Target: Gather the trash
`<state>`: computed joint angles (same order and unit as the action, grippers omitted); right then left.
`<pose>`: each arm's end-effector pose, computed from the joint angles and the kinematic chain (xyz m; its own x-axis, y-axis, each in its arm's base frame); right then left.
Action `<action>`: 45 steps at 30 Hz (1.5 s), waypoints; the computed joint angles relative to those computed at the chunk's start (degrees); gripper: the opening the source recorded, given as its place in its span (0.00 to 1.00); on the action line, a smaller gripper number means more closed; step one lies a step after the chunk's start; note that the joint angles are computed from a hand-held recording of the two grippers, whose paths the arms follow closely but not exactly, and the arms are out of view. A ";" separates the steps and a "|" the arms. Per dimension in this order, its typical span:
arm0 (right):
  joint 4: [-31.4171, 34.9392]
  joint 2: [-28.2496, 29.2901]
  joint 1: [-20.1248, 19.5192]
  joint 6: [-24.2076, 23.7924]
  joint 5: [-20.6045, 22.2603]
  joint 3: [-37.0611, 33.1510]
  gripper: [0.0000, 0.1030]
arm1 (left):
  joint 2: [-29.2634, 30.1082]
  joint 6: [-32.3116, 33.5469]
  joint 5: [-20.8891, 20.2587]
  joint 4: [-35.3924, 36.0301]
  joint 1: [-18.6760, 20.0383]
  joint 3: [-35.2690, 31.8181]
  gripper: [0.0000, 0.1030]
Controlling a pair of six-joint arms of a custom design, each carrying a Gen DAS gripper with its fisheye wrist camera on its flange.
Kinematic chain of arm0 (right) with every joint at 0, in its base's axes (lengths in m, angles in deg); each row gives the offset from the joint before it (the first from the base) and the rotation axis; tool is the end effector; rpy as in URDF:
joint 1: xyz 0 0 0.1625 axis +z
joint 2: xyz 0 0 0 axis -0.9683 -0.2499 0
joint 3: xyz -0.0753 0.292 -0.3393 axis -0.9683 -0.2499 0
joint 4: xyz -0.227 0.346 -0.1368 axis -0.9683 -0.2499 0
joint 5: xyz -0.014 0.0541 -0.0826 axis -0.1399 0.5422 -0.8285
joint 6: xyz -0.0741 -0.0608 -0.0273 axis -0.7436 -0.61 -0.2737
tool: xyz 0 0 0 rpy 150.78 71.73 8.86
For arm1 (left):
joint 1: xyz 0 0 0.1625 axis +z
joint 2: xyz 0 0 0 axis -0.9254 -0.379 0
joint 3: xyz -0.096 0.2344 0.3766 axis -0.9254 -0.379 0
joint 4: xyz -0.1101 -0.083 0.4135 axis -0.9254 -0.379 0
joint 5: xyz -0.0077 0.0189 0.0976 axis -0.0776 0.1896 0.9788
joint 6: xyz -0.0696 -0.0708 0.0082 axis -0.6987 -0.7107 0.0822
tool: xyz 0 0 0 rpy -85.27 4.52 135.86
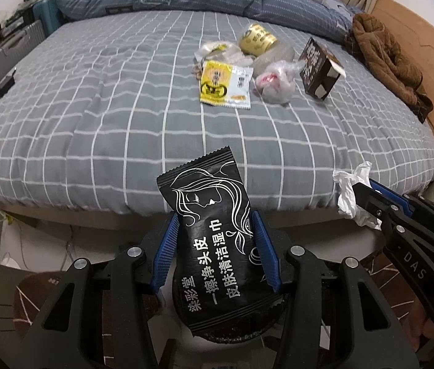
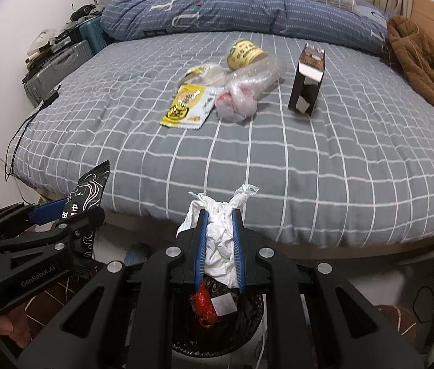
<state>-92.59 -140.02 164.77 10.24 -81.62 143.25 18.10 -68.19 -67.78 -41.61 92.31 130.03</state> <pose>0.0911 -0.5061 0.4348 -0.7201 -0.3778 0.5820 -0.5914 0.7729 -0.2300 -0.5156 -0.4611 0.0008 -0.7658 -0.1458 -0.6263 0.2335 0.8445 -0.4821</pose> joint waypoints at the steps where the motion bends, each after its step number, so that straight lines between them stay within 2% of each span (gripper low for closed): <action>1: -0.04 -0.07 -0.15 -0.10 -0.17 0.25 0.15 | 0.13 -0.11 -0.27 -0.16 -0.03 0.18 0.47; 22: 0.56 -0.25 -4.67 -0.21 -2.96 6.25 0.15 | 1.96 -1.23 -6.74 -5.63 0.52 5.87 0.47; 33: 0.01 2.52 -7.26 -0.93 -6.83 9.31 0.15 | 2.55 -2.80 -9.71 -7.53 2.38 9.18 0.47; 41: -0.75 5.21 -7.31 -0.52 -8.07 9.74 0.17 | 1.57 -4.96 -10.60 -7.32 3.58 11.76 0.47; 45: -2.89 6.42 -7.03 -1.81 -8.78 10.53 0.20 | 0.75 -6.89 -10.84 -6.69 3.44 13.06 0.47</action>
